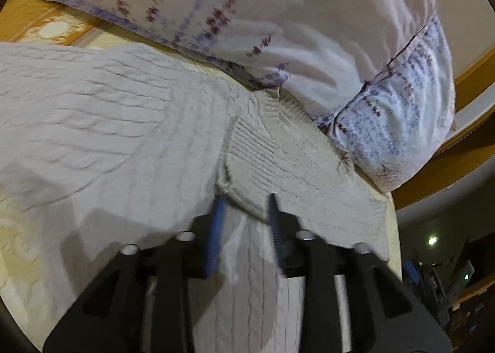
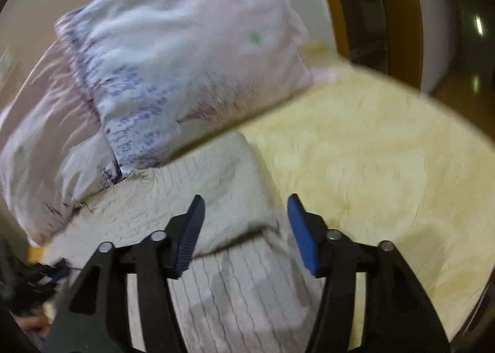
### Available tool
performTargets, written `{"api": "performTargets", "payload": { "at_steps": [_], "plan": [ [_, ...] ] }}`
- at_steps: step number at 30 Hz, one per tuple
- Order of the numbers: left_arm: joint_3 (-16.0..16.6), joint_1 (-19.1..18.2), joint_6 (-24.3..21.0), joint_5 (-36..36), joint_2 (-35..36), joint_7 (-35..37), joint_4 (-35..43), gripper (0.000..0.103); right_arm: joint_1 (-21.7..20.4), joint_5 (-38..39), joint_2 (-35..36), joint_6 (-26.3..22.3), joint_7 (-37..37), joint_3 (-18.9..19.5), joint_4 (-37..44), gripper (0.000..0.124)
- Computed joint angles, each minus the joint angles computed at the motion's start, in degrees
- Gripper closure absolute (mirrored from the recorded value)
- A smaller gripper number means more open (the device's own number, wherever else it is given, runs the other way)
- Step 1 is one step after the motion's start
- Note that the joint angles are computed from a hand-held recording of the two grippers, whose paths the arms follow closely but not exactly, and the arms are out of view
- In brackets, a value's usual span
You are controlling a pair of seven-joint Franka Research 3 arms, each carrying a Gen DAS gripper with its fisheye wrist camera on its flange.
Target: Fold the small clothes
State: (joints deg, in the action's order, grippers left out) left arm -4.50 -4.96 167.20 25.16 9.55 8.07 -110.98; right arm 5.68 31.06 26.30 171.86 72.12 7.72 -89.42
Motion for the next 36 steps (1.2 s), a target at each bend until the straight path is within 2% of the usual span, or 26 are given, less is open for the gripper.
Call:
{"api": "performTargets", "payload": {
  "at_steps": [1, 2, 3, 7, 8, 9, 10, 11, 15, 19, 21, 24, 27, 32, 35, 36],
  "plan": [
    [1.02, -0.71, 0.54, 2.33, -1.69, -2.69, -1.82, 0.052, -1.49, -0.03, 1.07, -3.3, -3.36, 2.35, 2.24, 0.063],
    [2.21, -1.29, 1.3, 6.19, -4.27, -7.01, -4.6, 0.051, -2.07, -0.02, 2.21, -7.16, -5.33, 3.33, 4.57, 0.063],
    [2.34, -0.94, 1.69, 8.63, -6.28, -9.86, -6.66, 0.05, -1.02, -1.74, 4.12, -12.3, -5.6, 2.47, 8.12, 0.063],
    [0.75, 3.68, 2.11, 20.48, -16.0, -25.76, -16.45, 0.05, 4.2, -8.77, 9.79, -22.06, -2.73, -2.52, 17.23, 0.062],
    [-0.31, 5.88, 1.21, 23.78, -19.64, -30.94, -19.79, 0.05, 4.24, -11.38, 11.08, -24.53, -1.77, -2.25, 19.08, 0.059],
    [-1.16, 7.36, -0.05, 24.45, -22.03, -33.04, -21.85, 0.05, 5.51, -11.26, 11.25, -23.86, -2.28, -3.61, 18.92, 0.056],
    [-2.06, 8.83, -2.07, 24.61, -25.0, -35.26, -24.38, 0.05, 5.27, -10.87, 10.47, -22.07, -3.46, -2.97, 17.3, 0.053],
    [-2.92, 10.16, -3.41, 24.46, -26.95, -36.85, -26.03, 0.05, 4.57, -9.99, 10.28, -22.89, -4.3, -2.09, 17.19, 0.047],
    [-5.52, 15.51, -6.03, 22.97, -33.94, -41.93, -32.48, 0.05, 2.15, -5.2, 9.32, -24.03, -6.42, 0.06, 16.17, 0.046],
    [-8.01, 21.77, -1.6, 23.16, -35.64, -47.63, -35.79, 0.05, 1.46, -2.4, 7.85, -24.51, -7.37, 0.36, 14.62, 0.046],
    [-9.29, 24.1, -0.88, 23.08, -35.35, -49.74, -36.07, 0.051, 1.66, -1.68, 7.42, -24.8, -7.34, 0.28, 14.33, 0.046],
    [-12.02, 29.19, 1.22, 26.28, -35.56, -55.4, -36.42, 0.053, 1.58, -0.68, 7.19, -25.78, -7.68, 0.27, 14.3, 0.046],
    [-12.53, 31.92, 2.71, 28.42, -35.65, -58.04, -36.75, 0.055, 1.5, 0.08, 6.99, -26.19, -8.09, 0.23, 14.2, 0.046],
    [-12.28, 34.82, 4.48, 29.92, -35.58, -60.35, -37.29, 0.067, 1.03, 1.56, 6.75, -27.09, -9.2, 0.51, 14.35, 0.046],
    [-13.46, 38.57, 7.2, 32.4, -35.11, -63.62, -37.51, 0.08, 0.92, 2.07, 6.54, -27.27, -9.88, 0.45, 14.33, 0.046],
    [-13.74, 39.49, 7.9, 33.05, -34.76, -63.99, -37.25, 0.089, 0.88, 2.2, 6.56, -27.4, -9.98, 0.41, 14.44, 0.046]
  ]
}}
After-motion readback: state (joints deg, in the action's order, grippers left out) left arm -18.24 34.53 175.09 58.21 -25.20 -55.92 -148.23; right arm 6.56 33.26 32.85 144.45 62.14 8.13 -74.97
